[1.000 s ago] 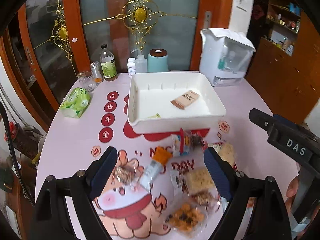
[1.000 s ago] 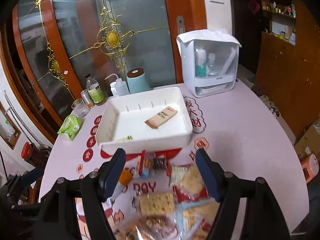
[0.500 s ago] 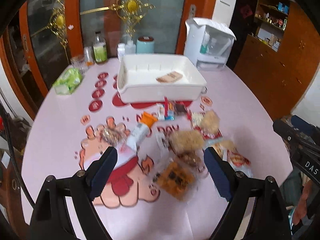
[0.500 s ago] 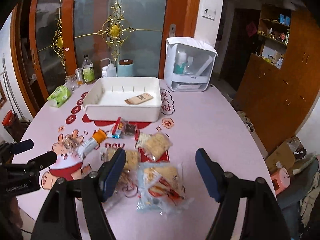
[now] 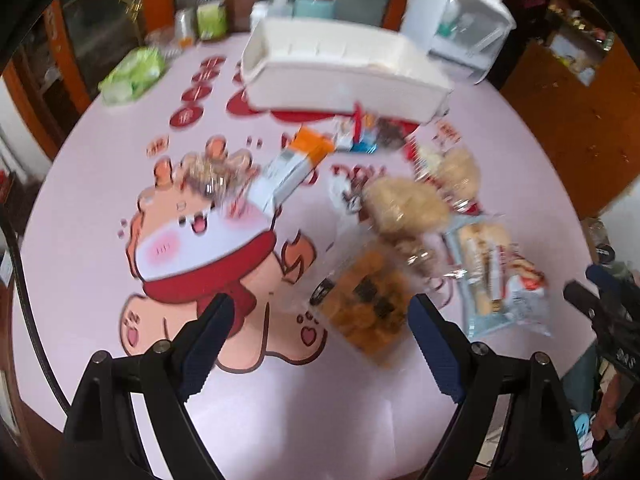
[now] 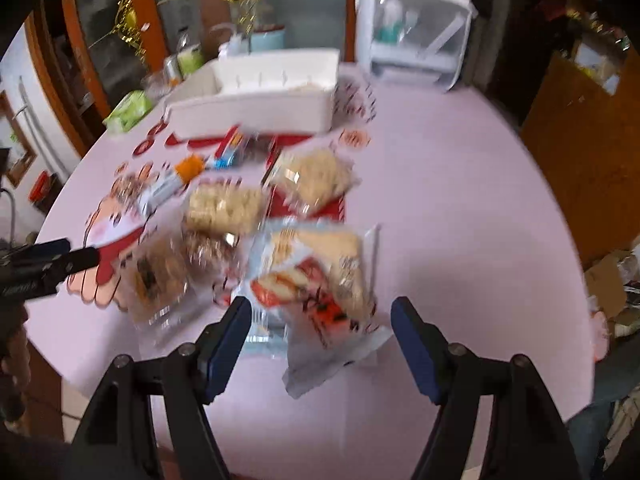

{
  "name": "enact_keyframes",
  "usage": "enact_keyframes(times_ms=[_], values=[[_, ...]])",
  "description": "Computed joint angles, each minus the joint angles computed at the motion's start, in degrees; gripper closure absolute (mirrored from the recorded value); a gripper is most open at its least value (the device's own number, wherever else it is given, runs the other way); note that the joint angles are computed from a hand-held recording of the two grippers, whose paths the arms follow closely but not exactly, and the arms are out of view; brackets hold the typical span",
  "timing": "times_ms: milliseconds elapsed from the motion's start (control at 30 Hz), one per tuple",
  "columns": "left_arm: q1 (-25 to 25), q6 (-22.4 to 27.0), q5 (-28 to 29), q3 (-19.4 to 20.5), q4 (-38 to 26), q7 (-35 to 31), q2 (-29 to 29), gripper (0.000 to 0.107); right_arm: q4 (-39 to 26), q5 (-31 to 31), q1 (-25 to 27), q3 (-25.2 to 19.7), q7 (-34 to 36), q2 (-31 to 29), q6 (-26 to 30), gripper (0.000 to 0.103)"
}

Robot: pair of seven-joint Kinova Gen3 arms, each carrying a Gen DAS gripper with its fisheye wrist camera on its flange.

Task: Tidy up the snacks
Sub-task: 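Move both tools back over the remaining snacks, then grasp the clear crab-roe snack bag with the left tool while the right tool grasps the white-red bread bag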

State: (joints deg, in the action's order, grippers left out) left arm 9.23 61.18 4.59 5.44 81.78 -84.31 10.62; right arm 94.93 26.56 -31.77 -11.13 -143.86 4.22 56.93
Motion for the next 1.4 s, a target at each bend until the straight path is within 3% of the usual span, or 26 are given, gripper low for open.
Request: enact_keyframes(times_ms=[100, 233, 433, 467, 500, 533, 567, 967, 1200, 1300, 1400], values=[[0.16, -0.34, 0.53, -0.21, 0.45, 2.44, 1.86, 0.020, 1.37, -2.38, 1.20, 0.22, 5.67, 0.89, -2.87, 0.030], [-0.23, 0.56, 2.42, -0.21, -0.32, 4.64, 3.72, 0.020, -0.31, 0.01, -0.28, 0.34, 11.88, 4.35, -1.75, 0.030], [2.06, 1.63, -0.75, -0.27, -2.32, 8.85, 4.90, 0.020, -2.39, -3.05, -0.24, 1.68, 21.65, 7.39, -1.79, 0.030], [2.30, 1.89, -1.04, -0.24, -2.62, 9.29, 5.00, 0.020, -2.44, -3.67, -0.10, 1.84, 23.04, 7.46, -2.20, 0.034], [2.73, 1.93, -1.71, -0.28, -2.84, 9.88, 5.05, 0.020, -2.53, -4.84, 0.29, 1.87, 24.86, 7.52, -2.59, 0.046], [2.95, 2.38, -2.00, -0.22, -3.32, 10.24, 5.25, 0.020, -2.75, -5.57, 0.43, 2.03, 26.11, 7.71, -2.51, 0.052], [3.21, 2.79, -2.31, -0.18, -3.70, 10.61, 5.37, 0.020, -3.18, -6.25, 0.93, 1.71, 27.41, 8.02, -2.11, 0.053], [2.62, 10.08, 2.32, 0.81, -10.65, 10.83, 11.37, 0.020, -1.30, -12.86, 3.97, 3.38, 28.43, 4.96, -6.68, 0.056], [9.09, 16.31, -5.38, -1.69, -19.83, 20.73, 18.46, 0.009, -1.06, -13.39, 4.18, 2.92, 28.32, 4.39, -7.62, 0.056], [11.72, 21.92, -8.98, -2.38, -25.79, 22.47, 22.29, 0.007, -0.80, -13.99, 4.35, 2.91, 28.10, 4.36, -7.70, 0.056], [13.34, 24.20, -11.30, -2.76, -27.88, 22.38, 23.95, 0.006, -0.46, -15.01, 4.77, 2.94, 28.04, 4.21, -7.99, 0.056]])
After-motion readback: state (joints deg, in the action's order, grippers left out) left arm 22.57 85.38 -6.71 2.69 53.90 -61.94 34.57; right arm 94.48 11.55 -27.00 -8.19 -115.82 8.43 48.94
